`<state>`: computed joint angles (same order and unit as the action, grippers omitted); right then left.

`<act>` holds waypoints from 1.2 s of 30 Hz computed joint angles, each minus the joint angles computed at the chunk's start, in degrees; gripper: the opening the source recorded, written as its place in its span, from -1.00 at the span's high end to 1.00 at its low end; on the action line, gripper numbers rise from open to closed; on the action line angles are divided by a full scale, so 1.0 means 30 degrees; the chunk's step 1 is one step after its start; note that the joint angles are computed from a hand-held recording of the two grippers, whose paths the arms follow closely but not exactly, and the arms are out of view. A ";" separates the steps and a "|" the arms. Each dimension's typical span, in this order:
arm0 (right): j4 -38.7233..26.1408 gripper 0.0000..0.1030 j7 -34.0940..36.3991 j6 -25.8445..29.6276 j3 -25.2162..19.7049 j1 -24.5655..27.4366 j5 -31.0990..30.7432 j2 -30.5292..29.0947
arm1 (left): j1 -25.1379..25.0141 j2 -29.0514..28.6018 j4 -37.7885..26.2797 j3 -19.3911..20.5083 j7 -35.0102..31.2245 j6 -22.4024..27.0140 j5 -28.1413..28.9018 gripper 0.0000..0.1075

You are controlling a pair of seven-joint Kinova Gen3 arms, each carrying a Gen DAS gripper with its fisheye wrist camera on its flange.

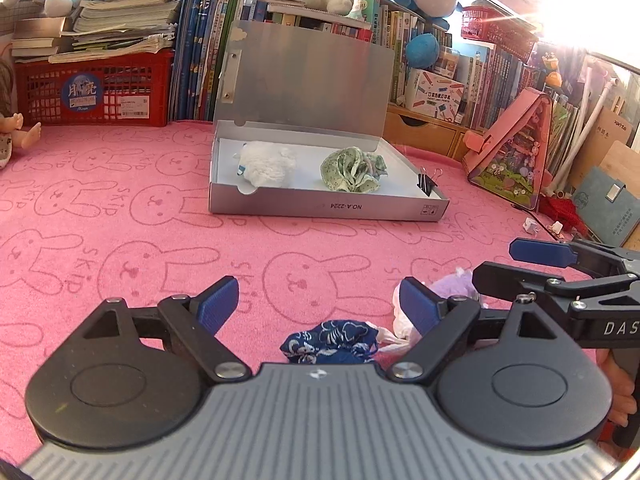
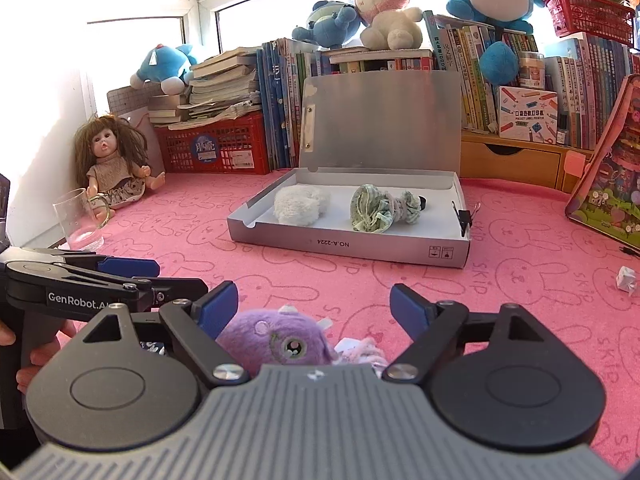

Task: Organize objects
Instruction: 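Grasp the blue floral pouch with the left gripper while the right gripper grasps the purple plush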

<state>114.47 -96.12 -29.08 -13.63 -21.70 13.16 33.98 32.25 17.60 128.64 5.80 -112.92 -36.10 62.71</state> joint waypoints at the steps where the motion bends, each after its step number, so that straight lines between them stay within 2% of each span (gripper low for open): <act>1: 0.0103 -0.76 0.0070 -0.0014 0.0037 -0.0059 0.0005 0.0013 | 0.0057 -0.0045 0.0218 0.0096 0.0305 -0.0050 0.0008 -0.68; 3: 0.0173 -0.76 0.0310 0.0107 0.0173 -0.0297 -0.0084 0.0052 | 0.0340 -0.0041 0.0514 0.0192 0.0501 -0.0343 0.0408 -0.68; 7: 0.0202 -0.76 0.1110 0.0190 0.0501 -0.0970 -0.0509 0.0243 | 0.1027 0.0058 0.0737 0.0339 -0.0252 -0.1486 0.2445 -0.68; 9: 0.0115 -0.76 0.1587 0.0239 0.0741 -0.1409 -0.0931 0.0368 | 0.0996 -0.0055 0.0979 0.0539 0.0024 -0.1866 0.2723 -0.68; 16: -0.0543 -0.76 0.3177 0.0757 0.1466 -0.2840 -0.2683 0.0826 | 0.0734 -0.0389 0.1430 0.0904 0.0785 -0.2086 0.2644 -0.69; 18: -0.0865 -0.75 0.3420 0.1424 0.1449 -0.2901 -0.2854 0.0856 | 0.0688 -0.0350 0.1437 0.0935 0.0979 -0.2020 0.2451 -0.69; 22: -0.0949 -0.50 0.3555 0.1744 0.1490 -0.2980 -0.3415 0.0817 | 0.0690 -0.0214 0.1461 0.0934 0.1536 -0.2011 0.2015 -0.69; 26: -0.0765 -0.37 0.3061 0.1399 0.0966 -0.2338 -0.3263 0.0759 | 0.0563 -0.0231 0.1480 0.0850 0.2225 -0.1556 0.1352 -0.69; 32: -0.0360 -0.37 0.2606 0.0485 0.0993 -0.2105 -0.3456 0.0491 | 0.0796 -0.0131 0.1395 0.0774 0.2830 -0.1398 0.0602 -0.69; 36: -0.0172 -0.37 0.2718 -0.0060 0.1595 -0.2590 -0.4320 0.0395 | 0.1035 0.0101 0.1136 0.0705 0.2772 -0.1376 0.0496 -0.69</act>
<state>113.95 -87.96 -29.26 -8.85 -29.47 0.21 35.17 35.35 17.90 132.05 7.91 -104.60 -40.23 64.20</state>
